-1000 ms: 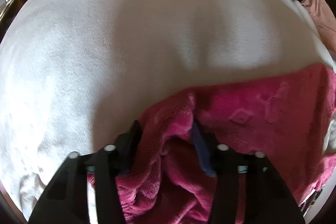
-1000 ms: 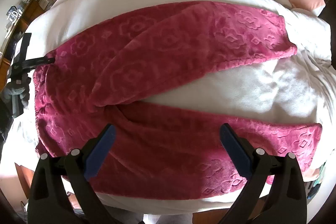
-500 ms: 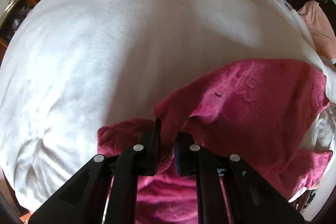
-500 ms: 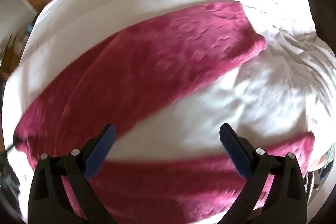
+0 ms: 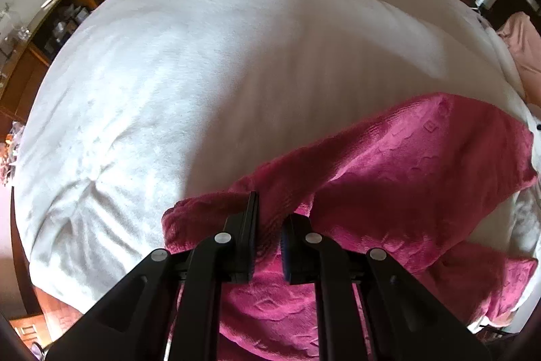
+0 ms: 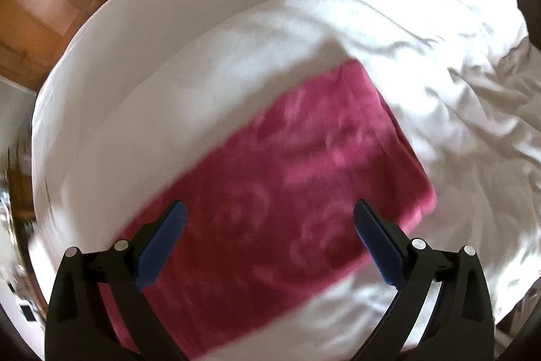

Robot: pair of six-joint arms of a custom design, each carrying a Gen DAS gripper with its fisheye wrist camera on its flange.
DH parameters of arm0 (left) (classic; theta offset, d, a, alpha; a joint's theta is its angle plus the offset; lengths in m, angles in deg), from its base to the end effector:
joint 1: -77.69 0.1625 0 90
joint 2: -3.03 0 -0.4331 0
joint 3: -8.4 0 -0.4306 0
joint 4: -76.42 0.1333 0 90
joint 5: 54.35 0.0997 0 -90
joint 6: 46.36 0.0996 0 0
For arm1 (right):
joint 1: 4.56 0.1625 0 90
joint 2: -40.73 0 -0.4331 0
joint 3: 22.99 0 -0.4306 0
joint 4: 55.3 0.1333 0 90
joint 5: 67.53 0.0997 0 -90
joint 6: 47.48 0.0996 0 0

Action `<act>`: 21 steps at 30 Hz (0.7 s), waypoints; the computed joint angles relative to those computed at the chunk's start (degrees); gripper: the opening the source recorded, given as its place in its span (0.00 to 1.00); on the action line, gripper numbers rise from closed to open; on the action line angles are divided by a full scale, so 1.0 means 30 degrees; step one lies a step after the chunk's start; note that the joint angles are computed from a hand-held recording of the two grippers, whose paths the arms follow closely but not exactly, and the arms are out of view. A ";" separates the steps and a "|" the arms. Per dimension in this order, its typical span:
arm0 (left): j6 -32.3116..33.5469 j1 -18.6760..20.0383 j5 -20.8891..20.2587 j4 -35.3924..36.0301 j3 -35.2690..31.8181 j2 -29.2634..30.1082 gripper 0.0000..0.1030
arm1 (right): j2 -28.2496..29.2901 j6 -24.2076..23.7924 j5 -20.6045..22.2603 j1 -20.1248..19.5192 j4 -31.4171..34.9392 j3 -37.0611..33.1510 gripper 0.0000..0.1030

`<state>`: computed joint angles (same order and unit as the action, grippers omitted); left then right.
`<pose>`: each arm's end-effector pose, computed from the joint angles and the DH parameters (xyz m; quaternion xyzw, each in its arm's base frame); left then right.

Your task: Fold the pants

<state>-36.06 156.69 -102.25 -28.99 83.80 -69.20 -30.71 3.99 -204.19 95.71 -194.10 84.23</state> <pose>0.0676 -0.7010 0.5000 0.1339 0.9190 -0.1017 0.3565 0.1668 -0.5793 0.2772 -0.3630 -0.8382 0.2912 0.2843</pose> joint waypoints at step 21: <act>-0.2655 -0.1167 0.1378 0.0115 0.2293 -0.1453 0.10 | 0.2928 0.2144 0.0841 -0.3006 0.7328 -0.6019 0.66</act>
<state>-44.02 153.19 -98.12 -28.65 90.68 -73.55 -21.93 10.42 -201.67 86.70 -172.11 66.17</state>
